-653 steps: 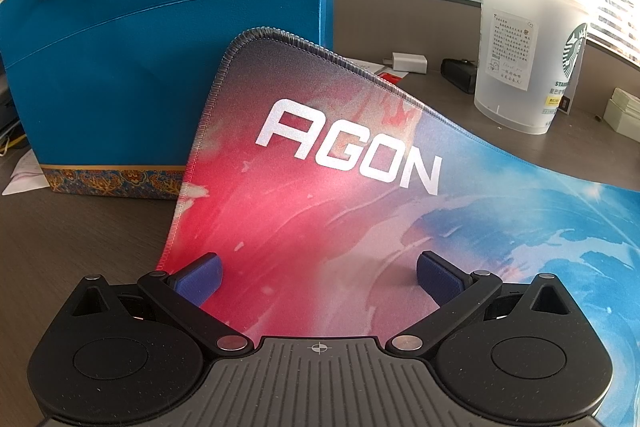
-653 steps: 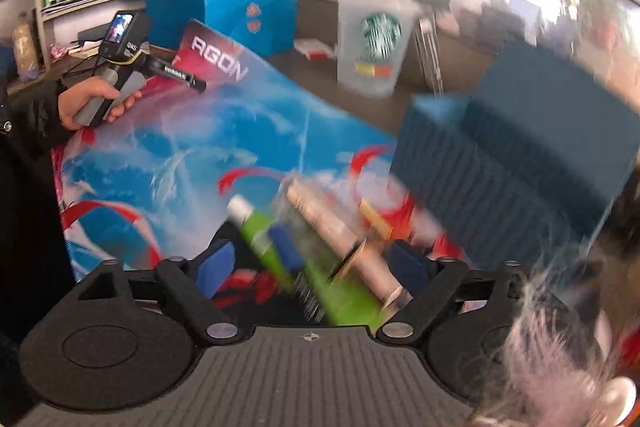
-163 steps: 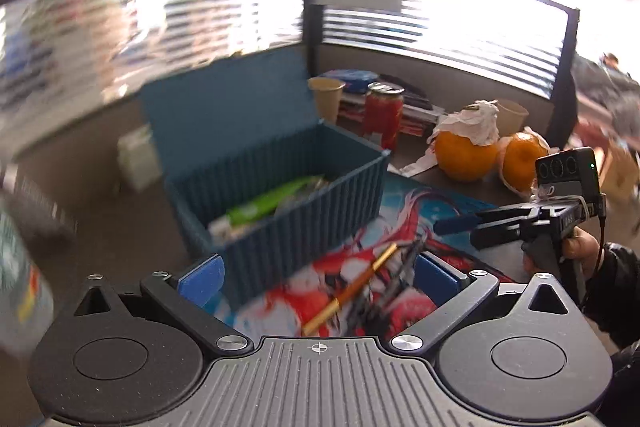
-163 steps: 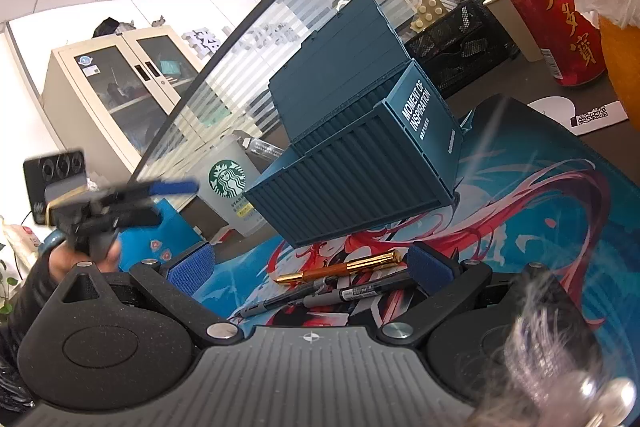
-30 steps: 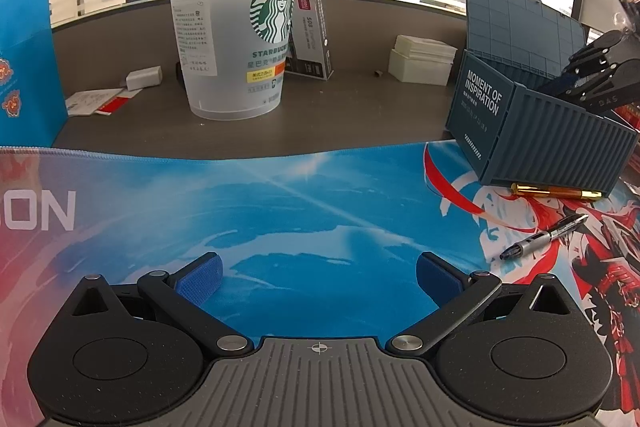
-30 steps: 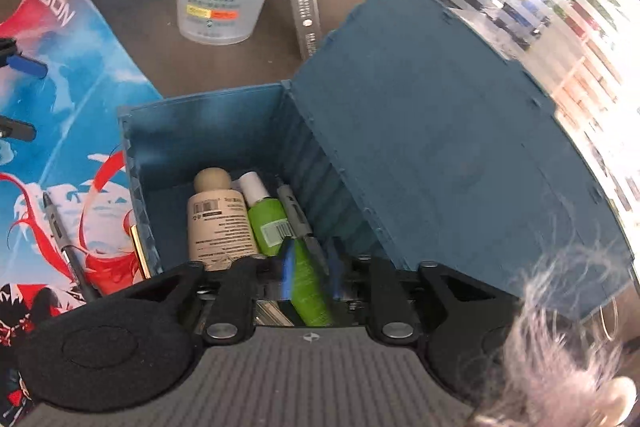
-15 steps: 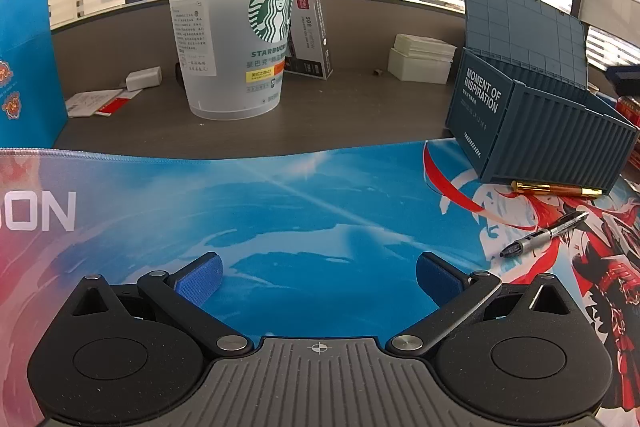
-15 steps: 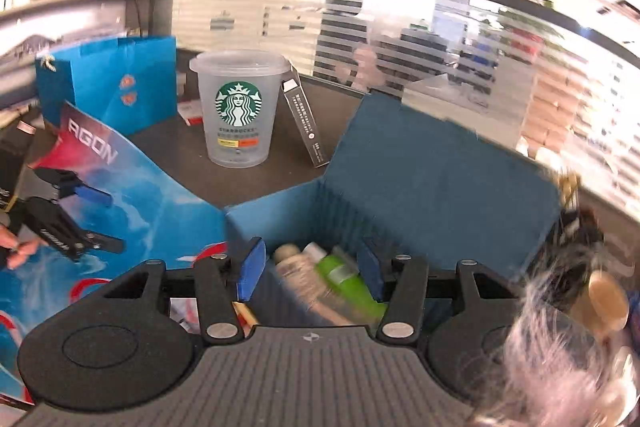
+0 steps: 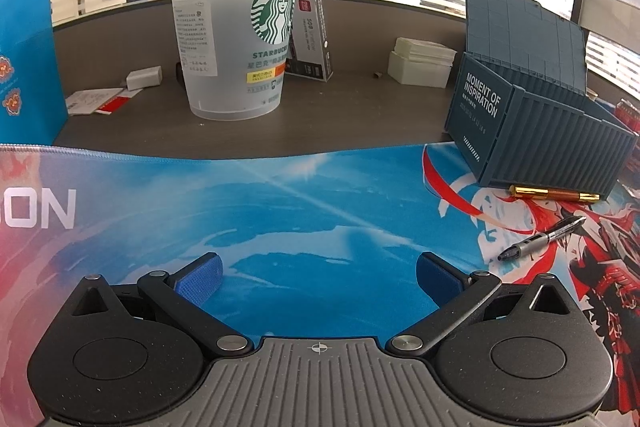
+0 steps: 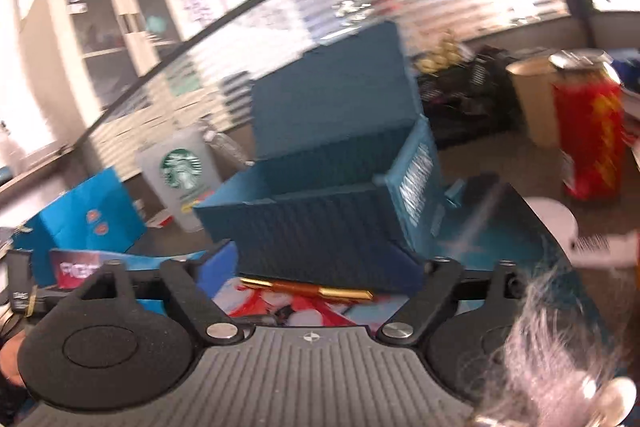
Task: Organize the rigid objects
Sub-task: 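Withdraw the right tool from the box and bring the left tool back over the pens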
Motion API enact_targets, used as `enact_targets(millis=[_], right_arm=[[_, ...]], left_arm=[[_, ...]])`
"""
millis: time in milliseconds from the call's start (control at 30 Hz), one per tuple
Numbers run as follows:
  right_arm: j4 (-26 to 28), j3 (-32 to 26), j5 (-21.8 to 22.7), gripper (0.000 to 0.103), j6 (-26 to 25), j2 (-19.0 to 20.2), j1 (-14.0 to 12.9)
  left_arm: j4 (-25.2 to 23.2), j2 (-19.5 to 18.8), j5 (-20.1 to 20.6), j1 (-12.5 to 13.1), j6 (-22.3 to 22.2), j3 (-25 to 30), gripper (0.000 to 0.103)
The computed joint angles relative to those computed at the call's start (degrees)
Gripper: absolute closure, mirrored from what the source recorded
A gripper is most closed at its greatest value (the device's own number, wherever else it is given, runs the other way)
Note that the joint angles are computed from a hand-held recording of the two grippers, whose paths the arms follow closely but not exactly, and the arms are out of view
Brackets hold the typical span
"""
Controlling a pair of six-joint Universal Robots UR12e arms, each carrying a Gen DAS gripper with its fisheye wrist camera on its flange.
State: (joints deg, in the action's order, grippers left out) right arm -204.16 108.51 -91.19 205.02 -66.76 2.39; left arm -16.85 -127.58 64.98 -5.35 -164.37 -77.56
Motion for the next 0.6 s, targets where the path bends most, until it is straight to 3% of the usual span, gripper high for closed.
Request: enact_targets(millis=[100, 233, 367, 600], right_arm=[[-0.88, -0.14, -5.67, 0.0, -0.65, 0.76, 1.55], [-2.31, -0.01, -8.32, 0.0, 2.38, 1.06, 2.02], [-3.4, 1.13, -5.22, 0.0, 5.46, 0.67, 1.03], [-0.84, 2.17, -2.1, 0.0, 14.43, 0.08, -0.41]], left_arm=[[-0.06, -0.04, -1.4, 0.22, 0.11, 0.03, 0.0], [0.97, 0.19, -1.64, -0.05, 2.9, -0.45, 0.0], [4.53, 0.53, -4.7, -0.53, 8.48, -1.5, 0.0], [-6.01, 0.62, -12.6, -2.22, 25.1, 1.18, 0.0]])
